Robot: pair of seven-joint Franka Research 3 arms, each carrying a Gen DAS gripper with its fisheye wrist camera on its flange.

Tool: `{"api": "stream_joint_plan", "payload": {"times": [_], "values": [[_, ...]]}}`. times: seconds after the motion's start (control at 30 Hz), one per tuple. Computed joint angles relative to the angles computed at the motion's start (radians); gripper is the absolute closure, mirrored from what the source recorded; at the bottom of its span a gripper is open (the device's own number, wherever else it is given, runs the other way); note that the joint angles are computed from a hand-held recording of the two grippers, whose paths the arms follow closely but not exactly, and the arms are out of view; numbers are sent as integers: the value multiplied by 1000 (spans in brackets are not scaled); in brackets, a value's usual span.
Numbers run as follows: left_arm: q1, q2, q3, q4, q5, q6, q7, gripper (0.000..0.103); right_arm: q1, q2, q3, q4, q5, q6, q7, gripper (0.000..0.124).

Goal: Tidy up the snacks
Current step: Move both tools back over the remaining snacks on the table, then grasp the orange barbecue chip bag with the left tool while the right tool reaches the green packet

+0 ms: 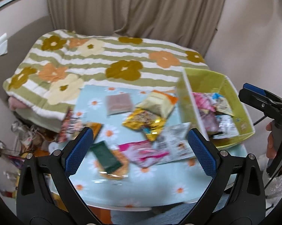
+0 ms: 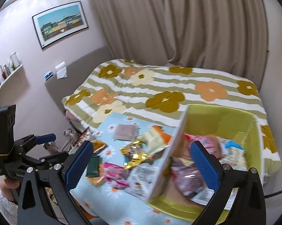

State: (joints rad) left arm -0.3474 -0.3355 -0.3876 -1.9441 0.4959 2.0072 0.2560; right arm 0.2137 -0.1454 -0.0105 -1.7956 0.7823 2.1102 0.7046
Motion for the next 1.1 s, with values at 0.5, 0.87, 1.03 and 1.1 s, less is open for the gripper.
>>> {"api": "stream_joint_plan", "payload": {"times": [0.5, 0.87, 1.03, 1.1], "values": [[11, -351, 258, -452, -298, 179, 476, 3, 164, -42, 149, -198, -207, 241, 288, 21], [65, -276, 324, -542, -483, 314, 783, 3, 235, -49, 187, -335, -402, 357, 477, 29], [106, -197, 293, -536, -491, 355, 827, 3, 258, -26, 192, -359, -444, 381, 483, 35], [125, -166, 278, -530, -477, 367, 824, 3, 267, -16, 192, -365, -447, 393, 475, 35]]}}
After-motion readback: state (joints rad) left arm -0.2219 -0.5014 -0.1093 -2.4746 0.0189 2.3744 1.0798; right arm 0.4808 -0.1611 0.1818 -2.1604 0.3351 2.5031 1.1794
